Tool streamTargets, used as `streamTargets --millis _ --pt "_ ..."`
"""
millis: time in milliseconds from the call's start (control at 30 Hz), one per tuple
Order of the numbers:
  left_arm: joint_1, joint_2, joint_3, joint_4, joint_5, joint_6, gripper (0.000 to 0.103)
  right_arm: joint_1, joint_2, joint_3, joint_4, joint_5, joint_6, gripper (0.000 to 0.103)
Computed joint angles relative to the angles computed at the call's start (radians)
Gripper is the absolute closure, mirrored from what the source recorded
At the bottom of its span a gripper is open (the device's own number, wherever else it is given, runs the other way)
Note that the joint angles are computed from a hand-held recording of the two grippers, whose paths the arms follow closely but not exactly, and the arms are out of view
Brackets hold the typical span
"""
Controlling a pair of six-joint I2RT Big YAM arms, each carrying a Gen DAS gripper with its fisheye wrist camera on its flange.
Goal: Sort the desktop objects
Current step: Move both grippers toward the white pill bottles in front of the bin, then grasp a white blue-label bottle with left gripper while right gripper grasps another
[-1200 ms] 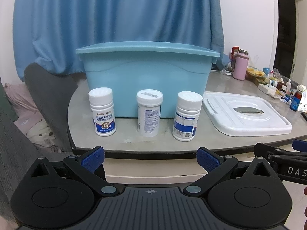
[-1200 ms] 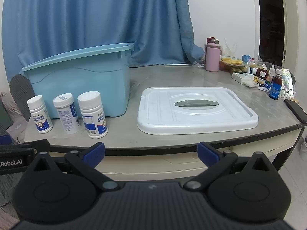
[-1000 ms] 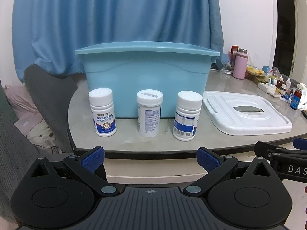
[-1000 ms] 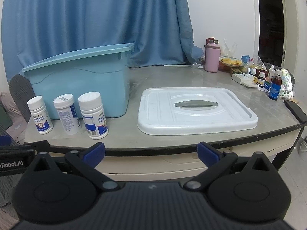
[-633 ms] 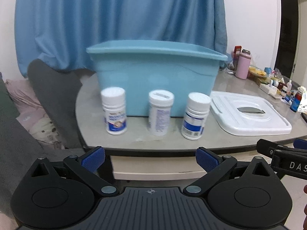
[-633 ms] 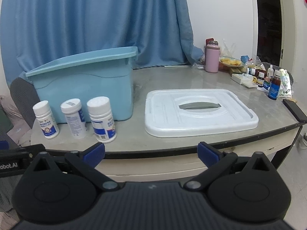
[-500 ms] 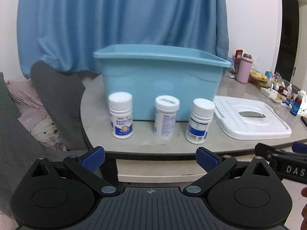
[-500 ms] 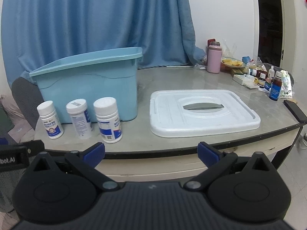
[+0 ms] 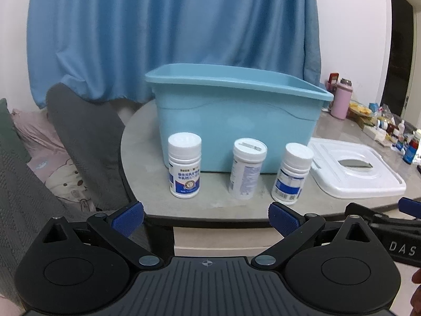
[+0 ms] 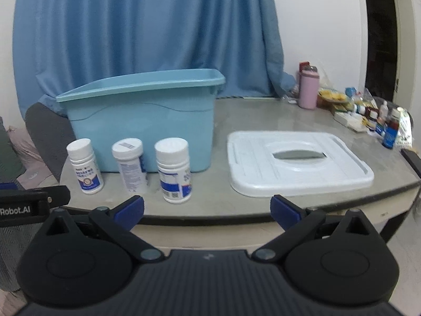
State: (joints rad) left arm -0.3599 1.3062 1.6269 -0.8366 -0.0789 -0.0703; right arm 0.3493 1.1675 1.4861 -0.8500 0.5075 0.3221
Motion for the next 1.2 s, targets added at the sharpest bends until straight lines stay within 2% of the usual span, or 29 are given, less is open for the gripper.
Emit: streamTargets --millis 167,400,733,1200 --pt "0.008 0.018 -0.006 0.057 -0.045 0.021 0.002 -0.006 0.036 0.008 0.045 -0.029 -0.045 0.000" --pt "0.021 0.064 0.019 0.099 -0.079 0.048 0.002 -0.023 0.094 0.043 0.078 -0.070 -0.047 0.001" --pt "0.049 0.178 0.138 0.058 -0.039 0.066 0.002 -0.046 0.184 0.112 0.071 -0.117 -0.042 0.002" --pt "0.072 0.289 0.217 0.063 0.005 0.055 0.002 -0.065 0.271 0.167 0.078 -0.117 -0.062 0.002"
